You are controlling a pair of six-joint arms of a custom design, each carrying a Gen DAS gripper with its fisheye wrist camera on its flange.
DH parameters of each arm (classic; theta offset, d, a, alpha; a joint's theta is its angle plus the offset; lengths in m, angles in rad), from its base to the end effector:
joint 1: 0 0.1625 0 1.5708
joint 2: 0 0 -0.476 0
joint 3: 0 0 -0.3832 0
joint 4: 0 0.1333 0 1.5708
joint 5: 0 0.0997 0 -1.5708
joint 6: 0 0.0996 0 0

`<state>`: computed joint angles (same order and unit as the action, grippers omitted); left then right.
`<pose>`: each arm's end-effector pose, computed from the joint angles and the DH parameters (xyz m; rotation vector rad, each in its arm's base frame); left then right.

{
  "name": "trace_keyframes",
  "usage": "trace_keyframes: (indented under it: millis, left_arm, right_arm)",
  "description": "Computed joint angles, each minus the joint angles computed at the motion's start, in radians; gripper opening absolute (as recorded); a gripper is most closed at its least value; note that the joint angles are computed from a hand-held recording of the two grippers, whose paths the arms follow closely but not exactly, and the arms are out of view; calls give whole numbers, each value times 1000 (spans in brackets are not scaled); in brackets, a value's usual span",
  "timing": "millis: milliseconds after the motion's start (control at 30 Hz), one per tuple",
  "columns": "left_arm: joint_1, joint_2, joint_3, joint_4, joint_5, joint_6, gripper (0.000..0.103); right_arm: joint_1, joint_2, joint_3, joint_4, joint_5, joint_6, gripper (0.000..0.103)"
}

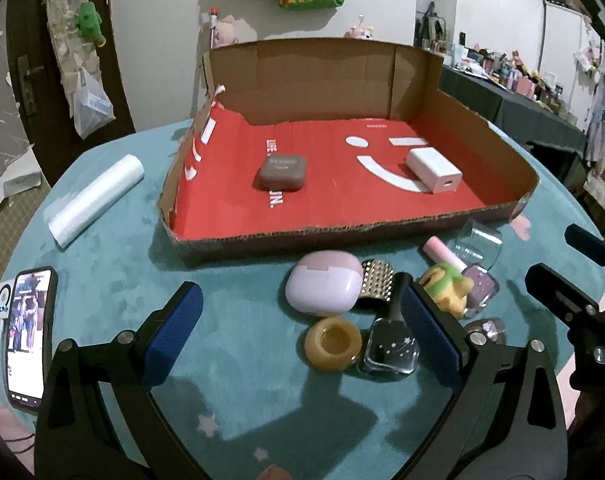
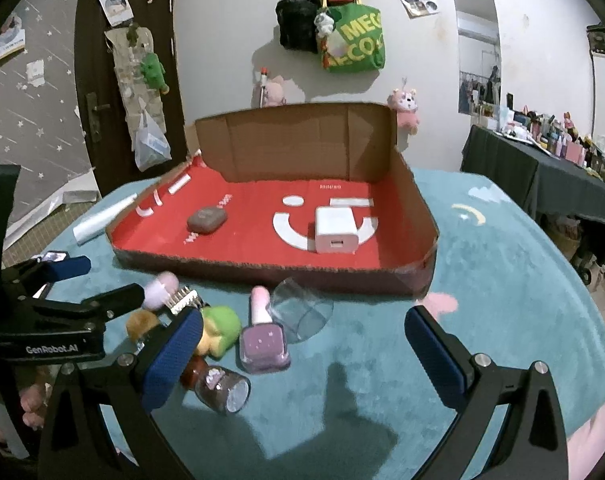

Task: Organize rigid objects
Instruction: 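Withdraw both open tools from the box back toward the remaining items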

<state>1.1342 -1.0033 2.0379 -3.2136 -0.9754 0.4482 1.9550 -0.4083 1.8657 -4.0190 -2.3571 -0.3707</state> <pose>-0.0741 -0.6061 0.2238 0.8336 2.3093 -0.7626 0.2808 -0.5269 0.0156 0.3399 -2.1472 1.1521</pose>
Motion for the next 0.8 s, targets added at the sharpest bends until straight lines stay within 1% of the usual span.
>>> trace_keyframes:
  millis: [233,567,700,800]
  left_arm:
    - [13,4,2,17,7,-7,101]
    - [29,11,-1,45,18,-19,101]
    - [38,6,0,52,-3,-29,101]
    - [39,5,2,47,-4,-29,101]
  right_arm:
    - [-19,3,8,54,-7,50,103]
    - [-31,5,13,97,-13,85,103]
    - [-29,5,34,95,2,93,103]
    - [-31,7,51,93,38,98,103]
